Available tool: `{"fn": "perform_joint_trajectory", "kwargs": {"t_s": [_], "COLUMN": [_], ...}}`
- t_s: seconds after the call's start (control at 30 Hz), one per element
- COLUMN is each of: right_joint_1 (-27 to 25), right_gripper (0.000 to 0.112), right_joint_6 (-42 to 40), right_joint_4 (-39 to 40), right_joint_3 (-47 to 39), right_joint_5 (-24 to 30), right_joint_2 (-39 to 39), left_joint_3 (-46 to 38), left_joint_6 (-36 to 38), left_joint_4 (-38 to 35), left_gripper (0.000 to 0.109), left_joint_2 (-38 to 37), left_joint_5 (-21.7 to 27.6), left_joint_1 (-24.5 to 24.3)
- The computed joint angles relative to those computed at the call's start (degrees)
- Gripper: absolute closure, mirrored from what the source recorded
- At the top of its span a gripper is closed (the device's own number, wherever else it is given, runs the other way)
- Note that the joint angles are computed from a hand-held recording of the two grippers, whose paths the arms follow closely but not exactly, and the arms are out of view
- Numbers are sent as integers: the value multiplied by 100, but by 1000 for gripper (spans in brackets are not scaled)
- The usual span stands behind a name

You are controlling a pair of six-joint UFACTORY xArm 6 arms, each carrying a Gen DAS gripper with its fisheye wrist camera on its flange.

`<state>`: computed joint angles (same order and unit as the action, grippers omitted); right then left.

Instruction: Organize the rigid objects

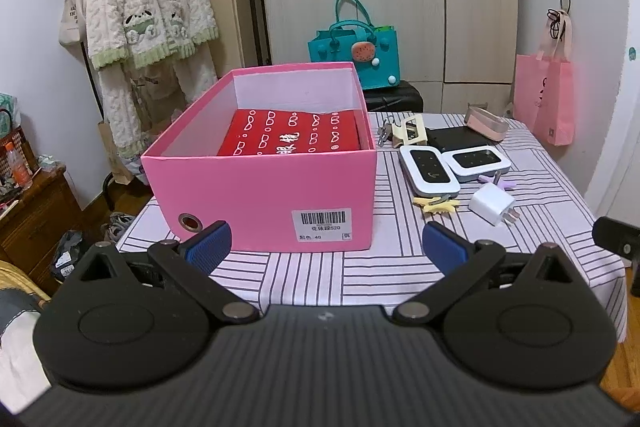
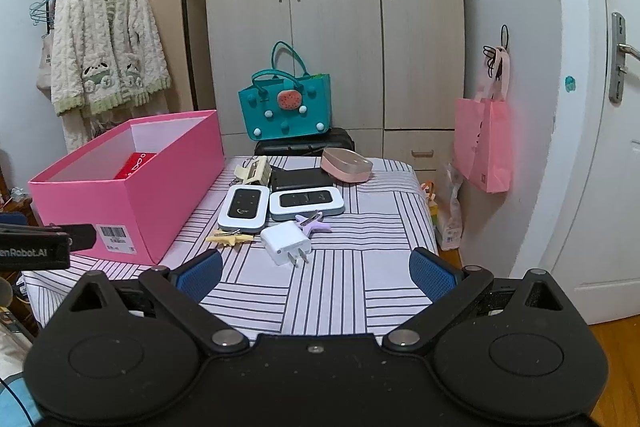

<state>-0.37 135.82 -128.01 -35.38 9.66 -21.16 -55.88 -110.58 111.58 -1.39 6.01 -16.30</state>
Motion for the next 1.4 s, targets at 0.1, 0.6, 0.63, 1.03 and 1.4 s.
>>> {"fn": "perform_joint_trajectory", "kwargs": {"t_s": [0.1,0.6,0.63,1.03,1.4], "right_joint_1": [-14,36,34,51,275], "right_gripper": [11,11,11,11,11], "right_joint_6": [75,-2,-41,-289,1309], "right_joint_4": [-40,57,98,347,-1211], "right_joint_3": [-11,68,64,-5,-375], "right_joint_5": [-21,-23,-32,-31,-277], "right_joint_2": [34,-51,-42,39,290], "left_joint_3": [17,39,24,-157,-219], "left_joint_6": [-29,-2,-59,-195,407], "left_joint_4": [42,52,113,326,-301], "left_gripper": [6,6,6,6,6], "left_joint_2": [-18,-10,-3,180,377], "left_joint_5": [17,3,-26,-171,-271], "left_joint_1": [-14,-25,-19,38,198]}}
